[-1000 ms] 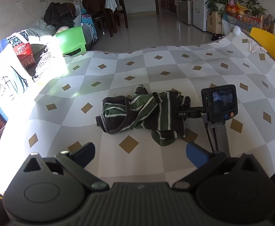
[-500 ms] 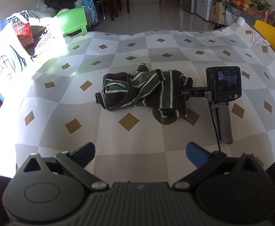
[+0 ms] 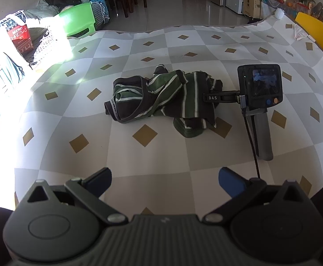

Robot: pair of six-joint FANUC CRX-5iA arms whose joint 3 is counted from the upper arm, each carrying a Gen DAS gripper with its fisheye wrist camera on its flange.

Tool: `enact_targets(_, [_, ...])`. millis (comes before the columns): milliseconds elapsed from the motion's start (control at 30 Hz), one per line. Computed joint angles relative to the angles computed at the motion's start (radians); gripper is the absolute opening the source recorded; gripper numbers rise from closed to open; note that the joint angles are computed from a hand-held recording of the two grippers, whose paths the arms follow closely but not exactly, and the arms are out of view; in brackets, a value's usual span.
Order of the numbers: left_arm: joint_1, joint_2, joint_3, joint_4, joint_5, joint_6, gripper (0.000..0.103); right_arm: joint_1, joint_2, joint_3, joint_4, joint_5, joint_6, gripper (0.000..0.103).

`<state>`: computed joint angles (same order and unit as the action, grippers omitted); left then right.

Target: Fold clothes

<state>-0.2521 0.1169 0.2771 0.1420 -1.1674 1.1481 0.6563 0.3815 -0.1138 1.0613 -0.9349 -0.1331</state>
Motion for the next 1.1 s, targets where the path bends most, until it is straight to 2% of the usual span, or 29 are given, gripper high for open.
enact_targets(433, [-0.032,0.054,0.029,-0.033,-0.041,0.016,0.103,0.0,0.0,0.0,0.0,0.0,0.0,0.103])
enact_targets(1100, [-0.033,0.092,0.028,0.019,-0.07,-0.018,0.103,0.0,0.0,0.0,0.0,0.0,0.0,0.103])
